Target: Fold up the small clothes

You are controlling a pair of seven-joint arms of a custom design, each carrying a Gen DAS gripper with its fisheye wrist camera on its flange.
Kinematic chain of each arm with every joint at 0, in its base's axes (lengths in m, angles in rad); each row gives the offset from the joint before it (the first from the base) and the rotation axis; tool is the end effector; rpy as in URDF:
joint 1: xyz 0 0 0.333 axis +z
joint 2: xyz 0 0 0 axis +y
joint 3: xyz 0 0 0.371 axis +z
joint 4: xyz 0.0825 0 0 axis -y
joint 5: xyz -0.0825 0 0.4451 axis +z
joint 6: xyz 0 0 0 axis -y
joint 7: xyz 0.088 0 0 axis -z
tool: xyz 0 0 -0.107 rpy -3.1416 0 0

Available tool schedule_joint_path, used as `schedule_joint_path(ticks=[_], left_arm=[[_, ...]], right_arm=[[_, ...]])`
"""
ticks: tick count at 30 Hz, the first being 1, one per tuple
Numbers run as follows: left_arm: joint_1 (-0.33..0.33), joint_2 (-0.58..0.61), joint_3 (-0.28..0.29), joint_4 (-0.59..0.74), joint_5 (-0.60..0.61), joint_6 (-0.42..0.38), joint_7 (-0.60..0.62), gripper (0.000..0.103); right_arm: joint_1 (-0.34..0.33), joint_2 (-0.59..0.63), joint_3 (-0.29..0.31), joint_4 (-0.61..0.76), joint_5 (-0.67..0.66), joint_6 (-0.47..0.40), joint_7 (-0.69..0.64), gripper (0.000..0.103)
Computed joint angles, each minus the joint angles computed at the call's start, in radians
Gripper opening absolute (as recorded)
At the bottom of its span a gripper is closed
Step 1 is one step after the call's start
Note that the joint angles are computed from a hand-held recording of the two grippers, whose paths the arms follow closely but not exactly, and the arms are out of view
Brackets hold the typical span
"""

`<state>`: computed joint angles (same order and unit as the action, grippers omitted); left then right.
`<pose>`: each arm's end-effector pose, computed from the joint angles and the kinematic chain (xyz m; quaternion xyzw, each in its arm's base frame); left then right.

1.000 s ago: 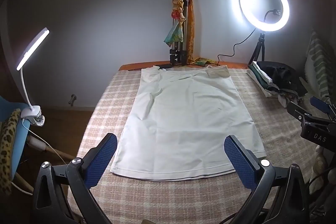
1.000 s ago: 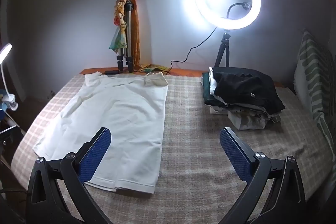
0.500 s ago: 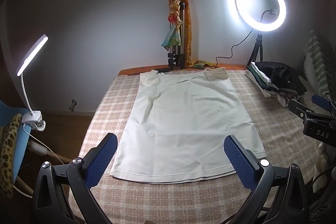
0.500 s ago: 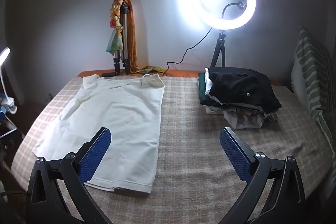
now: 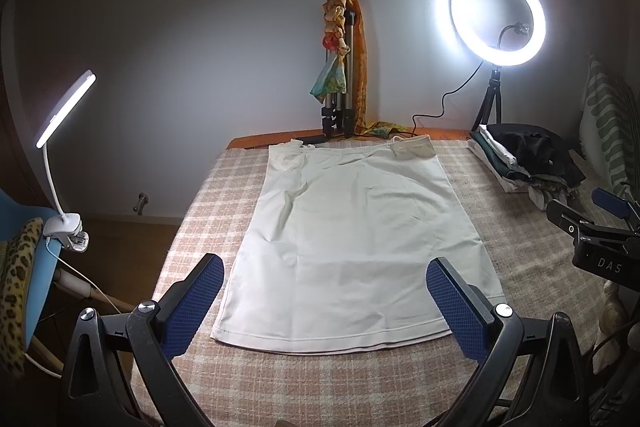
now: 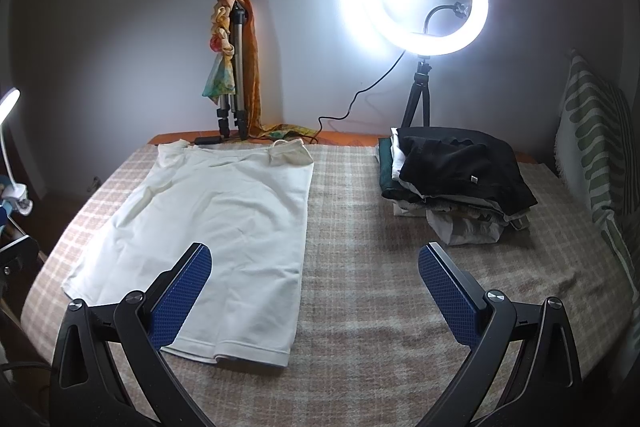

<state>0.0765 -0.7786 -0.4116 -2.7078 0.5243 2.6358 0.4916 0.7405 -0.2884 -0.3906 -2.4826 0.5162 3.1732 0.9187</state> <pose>0.3633 -0.1528 0.5205 -0.7452 0.5100 -0.2414 0.3554 0.5067 0.1246 0.5064 -0.7488 0.4770 -0.2527 0.3846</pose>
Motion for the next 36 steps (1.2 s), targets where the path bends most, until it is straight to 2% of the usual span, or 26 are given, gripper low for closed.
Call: schedule_joint_path(ticks=[36], left_arm=[[-0.007,-0.007,-0.003,0.003,0.012,-0.021,-0.016,0.102]], right_arm=[[0.001,0.005,0.004,0.003,0.029,-0.004,-0.026,0.103]])
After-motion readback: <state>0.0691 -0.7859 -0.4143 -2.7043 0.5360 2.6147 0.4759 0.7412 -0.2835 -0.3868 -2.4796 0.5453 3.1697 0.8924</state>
